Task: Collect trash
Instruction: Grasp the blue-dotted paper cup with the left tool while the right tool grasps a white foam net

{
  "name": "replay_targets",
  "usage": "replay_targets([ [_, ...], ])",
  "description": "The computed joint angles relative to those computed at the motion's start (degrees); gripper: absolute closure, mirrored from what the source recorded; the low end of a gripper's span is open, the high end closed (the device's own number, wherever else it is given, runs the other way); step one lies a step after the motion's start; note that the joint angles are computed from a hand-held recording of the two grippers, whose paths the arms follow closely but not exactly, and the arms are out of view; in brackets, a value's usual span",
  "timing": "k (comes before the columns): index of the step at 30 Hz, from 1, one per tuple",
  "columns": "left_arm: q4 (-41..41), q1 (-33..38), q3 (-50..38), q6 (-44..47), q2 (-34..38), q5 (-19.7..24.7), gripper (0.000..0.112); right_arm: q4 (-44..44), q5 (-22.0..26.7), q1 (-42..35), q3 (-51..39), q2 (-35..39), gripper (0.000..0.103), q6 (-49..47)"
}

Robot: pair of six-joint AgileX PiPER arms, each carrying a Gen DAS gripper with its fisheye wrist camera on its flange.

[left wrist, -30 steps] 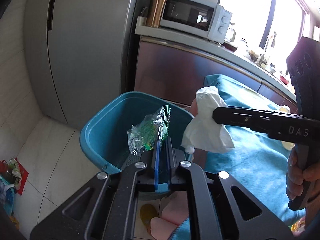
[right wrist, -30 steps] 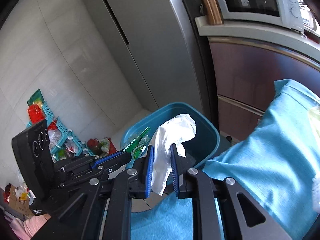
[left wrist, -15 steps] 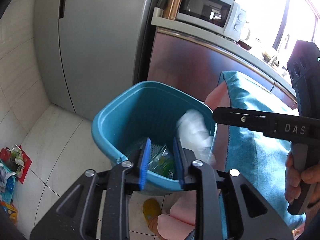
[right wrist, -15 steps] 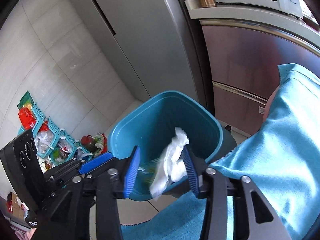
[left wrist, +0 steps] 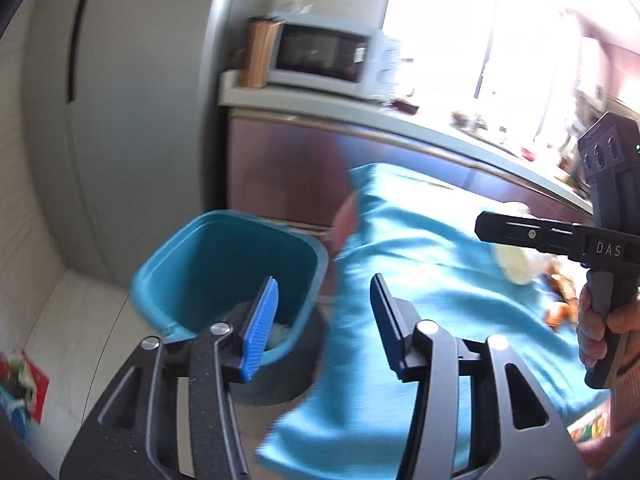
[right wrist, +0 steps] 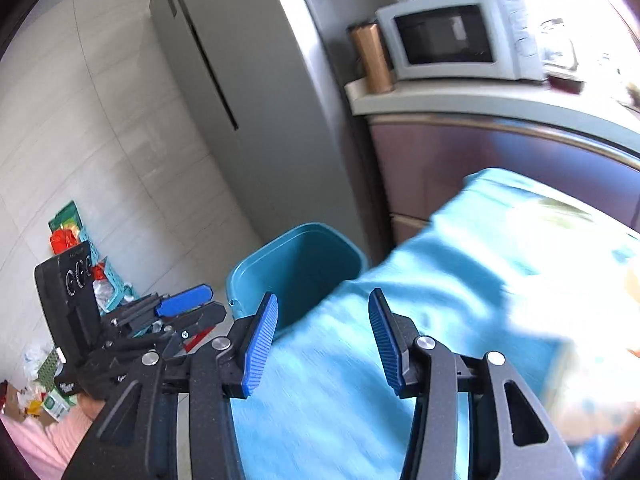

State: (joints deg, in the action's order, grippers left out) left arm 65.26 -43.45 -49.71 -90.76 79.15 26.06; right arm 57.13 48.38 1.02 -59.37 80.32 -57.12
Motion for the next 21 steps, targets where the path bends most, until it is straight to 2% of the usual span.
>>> replay_targets([
  [5,-0.1,-5.7,-7.6,4.4,5.4,0.8,0.06,2.6,5.7,-13.3,4.6,-5.2,0.058,-5.5],
  [10,-7.1,-8.5,-17.5,14.7,13.2,-0.6,0.06,4.1,11.0,-26.1,6.7,-7.3,0.058,-9.5],
  [13,-15.7,-9.1,-24.0,23.7,18.2,-2.6,0.06,4.3,12.3,-31.7,6.6,-6.1,0.057,-10.6],
  [16,-25.2,-9.5,-30.5,33.9,23.1,-2.9,0.06,4.3,13.0,-35.9,6.0,-3.2,0.057,-11.2],
  [21,-44.6,-9.4,-40.9,52.5,30.8,-2.4,0.06,4.6,11.7,-38.0,4.7,1.7,0.057,-11.8],
])
